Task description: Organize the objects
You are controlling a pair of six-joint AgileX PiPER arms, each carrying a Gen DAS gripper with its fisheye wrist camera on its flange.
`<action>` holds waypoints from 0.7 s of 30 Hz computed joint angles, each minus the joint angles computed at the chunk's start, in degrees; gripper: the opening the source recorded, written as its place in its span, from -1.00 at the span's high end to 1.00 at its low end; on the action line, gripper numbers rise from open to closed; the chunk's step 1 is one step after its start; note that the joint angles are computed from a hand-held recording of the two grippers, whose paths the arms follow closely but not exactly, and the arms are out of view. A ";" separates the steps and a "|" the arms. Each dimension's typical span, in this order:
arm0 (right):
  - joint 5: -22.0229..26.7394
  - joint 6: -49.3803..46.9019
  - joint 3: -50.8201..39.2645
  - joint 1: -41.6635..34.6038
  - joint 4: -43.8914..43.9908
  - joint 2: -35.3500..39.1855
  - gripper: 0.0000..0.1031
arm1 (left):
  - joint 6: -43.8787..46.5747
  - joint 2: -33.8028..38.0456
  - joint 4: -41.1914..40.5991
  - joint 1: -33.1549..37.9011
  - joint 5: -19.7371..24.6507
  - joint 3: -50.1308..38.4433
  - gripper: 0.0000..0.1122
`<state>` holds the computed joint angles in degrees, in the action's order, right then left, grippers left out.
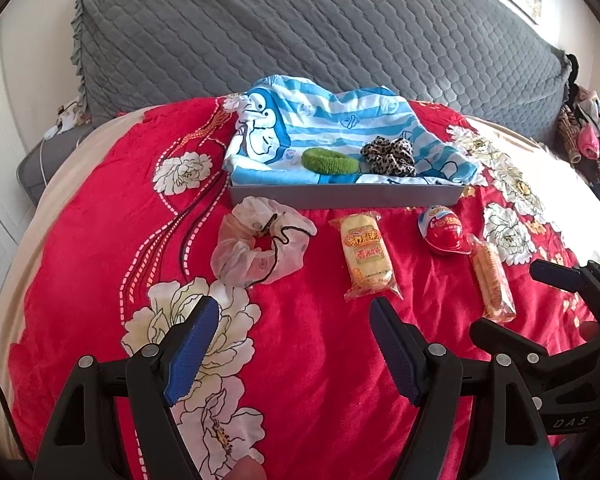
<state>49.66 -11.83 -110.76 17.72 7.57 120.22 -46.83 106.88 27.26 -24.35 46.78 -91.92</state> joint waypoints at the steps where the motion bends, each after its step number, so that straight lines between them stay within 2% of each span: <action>1: 0.27 0.01 -0.40 -0.08 0.21 0.30 -0.97 | -0.12 0.06 0.21 0.06 -0.11 0.05 -0.40; 21: 0.09 -0.15 -2.65 -1.07 1.80 2.39 -0.97 | 0.54 2.95 -1.58 1.56 -2.65 -0.45 -0.40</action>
<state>49.75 -11.97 -113.41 16.65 9.37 122.61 -46.29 109.82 25.68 -22.79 44.12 -92.36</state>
